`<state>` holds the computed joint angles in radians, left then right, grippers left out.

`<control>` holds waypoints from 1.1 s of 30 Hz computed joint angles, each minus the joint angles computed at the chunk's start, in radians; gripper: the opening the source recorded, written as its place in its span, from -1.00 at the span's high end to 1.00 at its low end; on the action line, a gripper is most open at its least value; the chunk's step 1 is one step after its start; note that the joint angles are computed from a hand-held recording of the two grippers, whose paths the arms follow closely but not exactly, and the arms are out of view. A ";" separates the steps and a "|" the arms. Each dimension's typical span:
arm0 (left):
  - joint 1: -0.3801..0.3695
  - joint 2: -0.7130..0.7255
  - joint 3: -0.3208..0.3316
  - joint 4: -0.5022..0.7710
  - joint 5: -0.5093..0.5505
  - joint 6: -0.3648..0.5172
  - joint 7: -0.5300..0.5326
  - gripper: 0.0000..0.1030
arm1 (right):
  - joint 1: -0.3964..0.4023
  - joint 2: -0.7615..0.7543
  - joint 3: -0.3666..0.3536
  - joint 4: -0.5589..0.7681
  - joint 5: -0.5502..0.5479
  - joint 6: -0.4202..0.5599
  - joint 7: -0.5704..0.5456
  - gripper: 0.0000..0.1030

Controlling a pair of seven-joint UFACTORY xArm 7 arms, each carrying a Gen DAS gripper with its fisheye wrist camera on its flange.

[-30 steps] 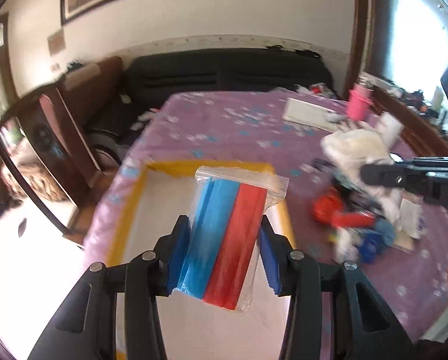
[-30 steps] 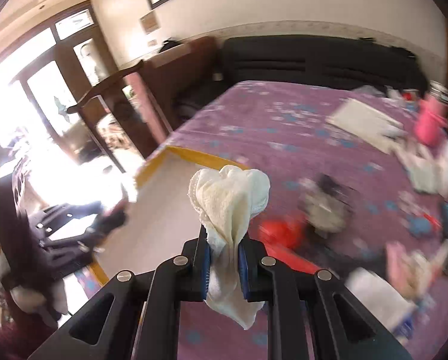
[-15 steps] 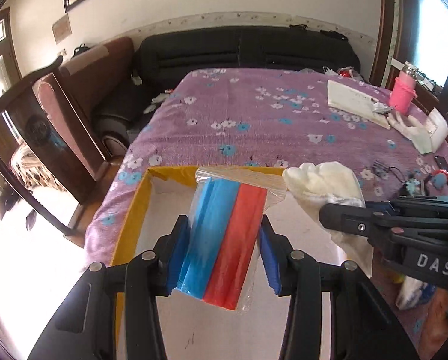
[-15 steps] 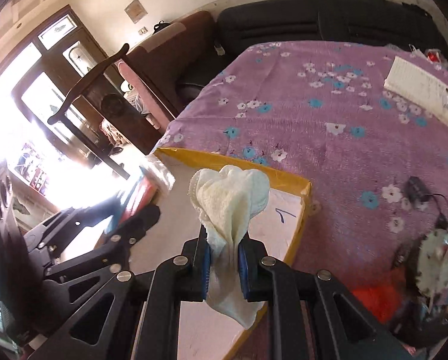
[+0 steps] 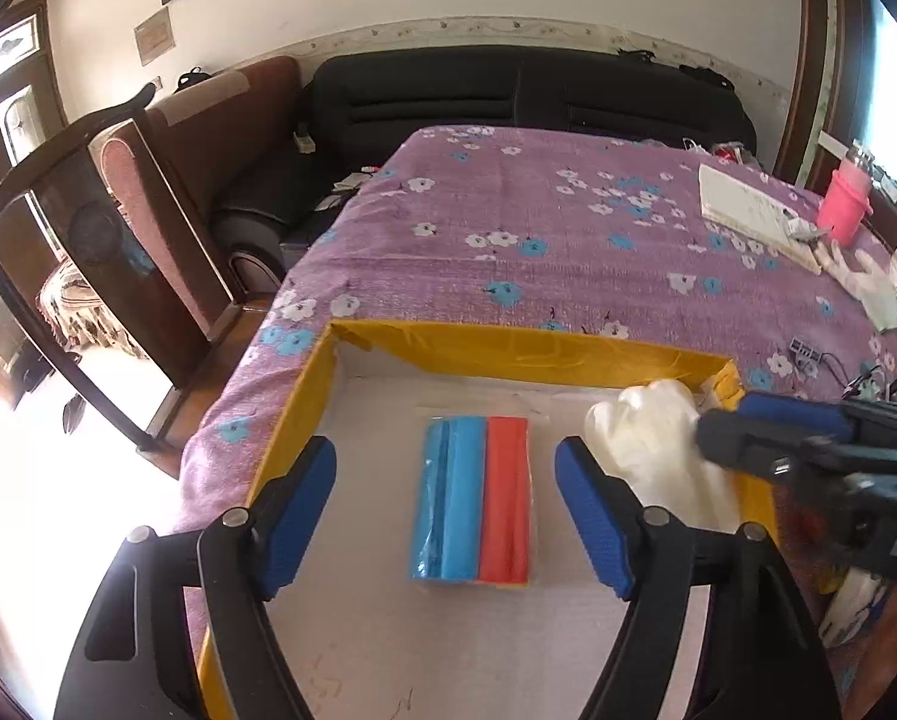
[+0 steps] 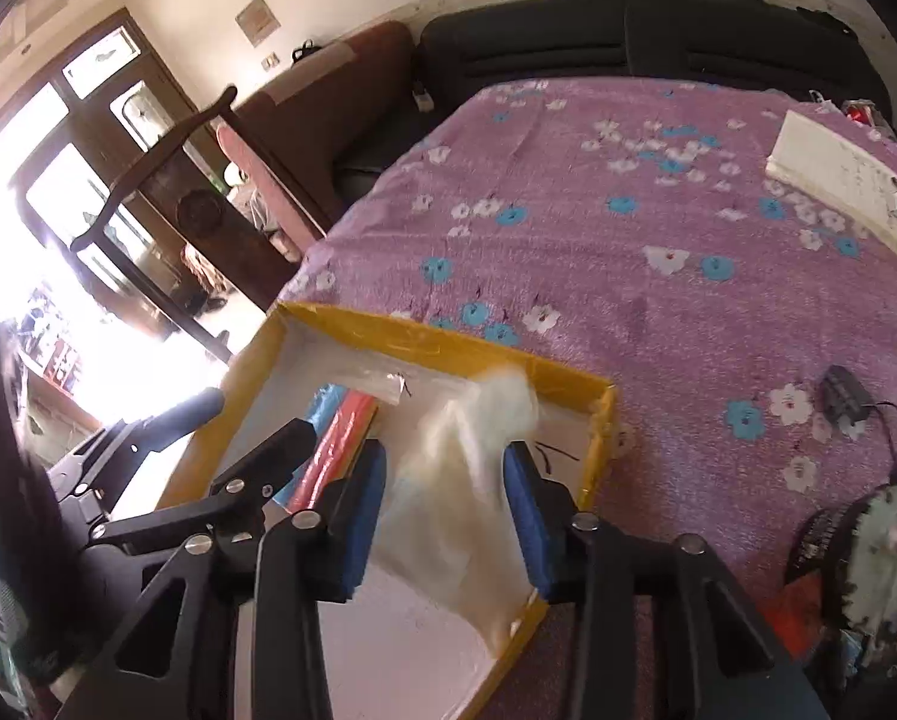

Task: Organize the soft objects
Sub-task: 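Place the sponge in the yellow tray with the left tool while the right tool drops the white cloth there, then grasp the blue Vinda tissue pack with the left tool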

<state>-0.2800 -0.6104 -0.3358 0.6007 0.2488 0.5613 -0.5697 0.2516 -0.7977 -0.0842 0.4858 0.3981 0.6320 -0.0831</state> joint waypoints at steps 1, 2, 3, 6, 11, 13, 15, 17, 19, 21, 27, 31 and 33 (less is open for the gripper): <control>-0.010 -0.017 0.006 -0.001 -0.010 0.013 0.002 -0.46 | -0.011 -0.037 0.001 -0.007 -0.010 0.013 0.001 0.03; -0.020 -0.030 0.012 -0.002 -0.022 0.021 0.005 -0.46 | -0.026 -0.074 0.005 -0.014 -0.023 0.027 0.006 -0.02; -0.033 -0.047 0.020 -0.004 -0.038 0.028 0.009 -0.47 | -0.043 -0.117 0.007 -0.022 -0.039 0.044 0.013 -0.11; -0.070 -0.100 0.024 -0.008 -0.090 0.054 0.006 -0.57 | -0.090 -0.249 -0.007 -0.050 -0.080 0.099 0.022 -0.29; -0.162 -0.175 0.028 -0.014 -0.200 0.103 0.004 -0.60 | -0.229 -0.507 -0.068 -0.086 -0.189 0.264 0.006 -0.42; -0.198 -0.204 0.008 -0.019 -0.238 0.116 -0.013 -0.64 | -0.309 -0.605 -0.124 -0.093 -0.247 0.346 -0.023 -0.47; -0.228 -0.215 -0.018 -0.022 -0.267 0.115 -0.036 -0.67 | -0.413 -0.685 -0.198 -0.096 -0.321 0.422 -0.067 -0.49; -0.260 -0.201 -0.050 -0.019 -0.292 0.098 -0.064 -0.68 | -0.497 -0.706 -0.268 -0.089 -0.380 0.473 -0.111 -0.50; -0.297 -0.147 -0.088 0.000 -0.309 0.062 -0.085 -0.68 | -0.576 -0.695 -0.334 -0.081 -0.429 0.513 -0.153 -0.50; -0.315 -0.085 -0.118 0.024 -0.300 0.040 -0.099 -0.68 | -0.641 -0.664 -0.393 -0.070 -0.462 0.542 -0.193 -0.50; -0.317 0.128 -0.179 0.117 -0.232 0.016 -0.205 -0.67 | -0.760 -0.620 -0.493 -0.060 -0.450 0.578 -0.310 -0.50; -0.284 0.244 -0.213 0.179 -0.114 -0.010 -0.309 -0.67 | -0.818 -0.604 -0.517 -0.076 -0.410 0.595 -0.361 -0.50; -0.330 0.298 -0.174 0.205 -0.129 0.012 -0.268 -0.59 | -0.845 -0.600 -0.524 -0.077 -0.393 0.609 -0.383 -0.50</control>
